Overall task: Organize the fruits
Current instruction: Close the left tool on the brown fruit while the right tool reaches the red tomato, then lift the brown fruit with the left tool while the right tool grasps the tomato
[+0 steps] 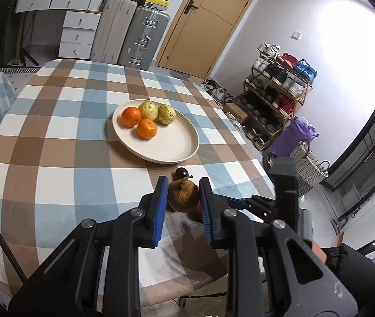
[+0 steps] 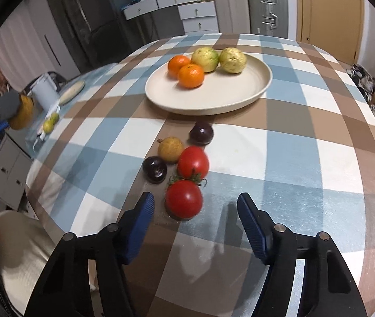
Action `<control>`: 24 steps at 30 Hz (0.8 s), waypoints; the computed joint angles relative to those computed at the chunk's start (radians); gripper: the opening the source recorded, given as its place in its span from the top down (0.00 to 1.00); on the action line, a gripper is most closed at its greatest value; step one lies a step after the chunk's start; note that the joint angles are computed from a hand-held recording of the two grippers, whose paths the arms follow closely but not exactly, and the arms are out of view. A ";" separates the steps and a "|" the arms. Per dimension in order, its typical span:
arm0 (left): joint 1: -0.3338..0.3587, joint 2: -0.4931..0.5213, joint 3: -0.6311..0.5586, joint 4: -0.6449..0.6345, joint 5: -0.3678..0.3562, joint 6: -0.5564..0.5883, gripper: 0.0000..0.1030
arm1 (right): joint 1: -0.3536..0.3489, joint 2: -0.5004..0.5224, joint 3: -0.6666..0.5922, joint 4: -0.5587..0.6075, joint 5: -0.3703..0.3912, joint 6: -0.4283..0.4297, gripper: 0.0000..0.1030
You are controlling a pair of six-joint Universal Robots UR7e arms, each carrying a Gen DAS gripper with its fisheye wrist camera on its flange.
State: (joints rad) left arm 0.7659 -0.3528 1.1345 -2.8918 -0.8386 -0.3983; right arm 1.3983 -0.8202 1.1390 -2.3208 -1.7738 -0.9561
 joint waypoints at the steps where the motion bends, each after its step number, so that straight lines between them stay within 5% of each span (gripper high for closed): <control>1: 0.000 0.003 -0.005 0.006 -0.005 0.000 0.79 | 0.002 0.002 0.005 -0.016 -0.007 -0.006 0.41; 6: -0.001 0.007 -0.008 0.007 -0.001 -0.009 0.79 | 0.008 0.020 -0.012 0.004 -0.030 0.000 0.56; 8: 0.000 0.009 -0.009 0.010 0.005 -0.018 0.79 | 0.010 0.020 -0.008 0.001 -0.033 -0.012 0.70; 24: 0.013 0.031 -0.052 0.110 0.053 -0.067 0.79 | -0.002 -0.028 -0.006 0.057 0.076 0.004 0.71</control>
State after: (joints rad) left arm 0.7790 -0.3223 1.0824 -2.7822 -0.7853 -0.4656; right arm 1.3963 -0.8480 1.1331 -2.2633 -1.6978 -0.9525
